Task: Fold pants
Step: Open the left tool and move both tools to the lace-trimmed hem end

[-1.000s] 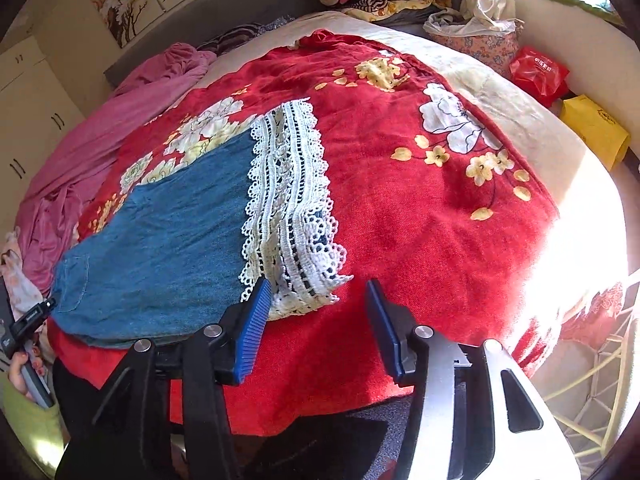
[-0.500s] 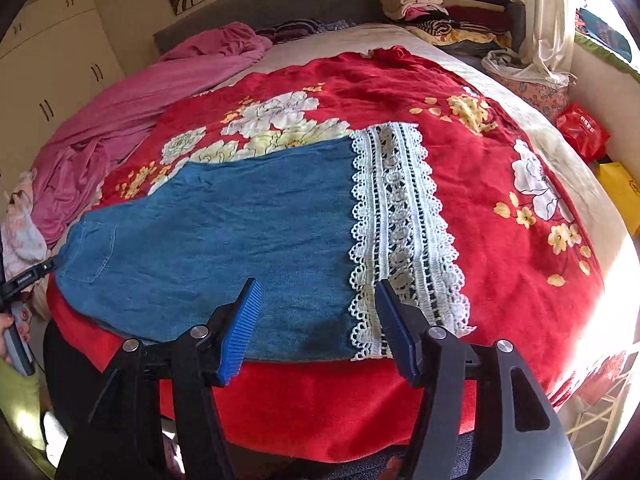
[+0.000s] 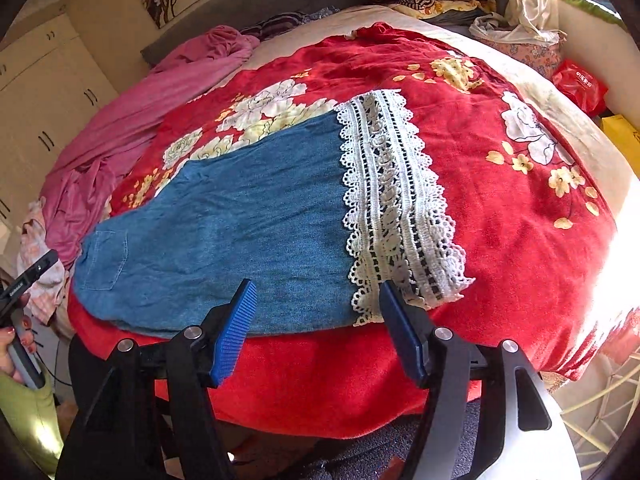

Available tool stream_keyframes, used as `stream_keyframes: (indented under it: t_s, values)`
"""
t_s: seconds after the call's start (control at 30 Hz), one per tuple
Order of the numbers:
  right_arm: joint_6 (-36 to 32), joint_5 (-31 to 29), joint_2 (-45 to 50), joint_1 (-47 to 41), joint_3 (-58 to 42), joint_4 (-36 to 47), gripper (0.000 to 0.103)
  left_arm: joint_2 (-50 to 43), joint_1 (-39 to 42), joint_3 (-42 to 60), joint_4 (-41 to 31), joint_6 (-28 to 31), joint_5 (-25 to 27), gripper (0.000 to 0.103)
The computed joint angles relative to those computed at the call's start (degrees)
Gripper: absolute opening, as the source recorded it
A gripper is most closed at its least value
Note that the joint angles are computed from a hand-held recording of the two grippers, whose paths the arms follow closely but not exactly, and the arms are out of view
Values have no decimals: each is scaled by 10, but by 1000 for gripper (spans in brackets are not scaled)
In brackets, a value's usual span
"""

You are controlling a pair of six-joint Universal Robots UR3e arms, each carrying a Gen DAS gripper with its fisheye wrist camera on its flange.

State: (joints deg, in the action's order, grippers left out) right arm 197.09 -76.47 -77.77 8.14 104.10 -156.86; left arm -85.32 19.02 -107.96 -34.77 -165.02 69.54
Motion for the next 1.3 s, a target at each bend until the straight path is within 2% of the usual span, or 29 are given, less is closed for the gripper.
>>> stream_keyframes:
  t_s: [0.1, 0.37, 0.47, 0.57, 0.73, 1.23, 1.3]
  values:
    - [8, -14, -31, -10, 21, -5, 65, -42, -49, 40, 4, -11, -3, 58]
    - [20, -42, -101, -32, 65, -25, 75, -155, -163, 194, -11, -26, 31, 61]
    - [24, -45, -113, -40, 68, -32, 75, -190, -196, 251, -20, -29, 37, 63]
    - [27, -57, -121, -42, 66, -39, 83, -225, -226, 304, -33, -33, 40, 66]
    - [34, -53, -123, -53, 67, -55, 85, -290, -270, 384, -60, -30, 50, 67]
    - [49, -42, -39, -46, 82, -88, 87, -421, -304, 417, -53, 7, 68, 67]
    - [50, -42, -26, -43, 79, -87, 87, -438, -305, 426, -68, 12, 82, 67]
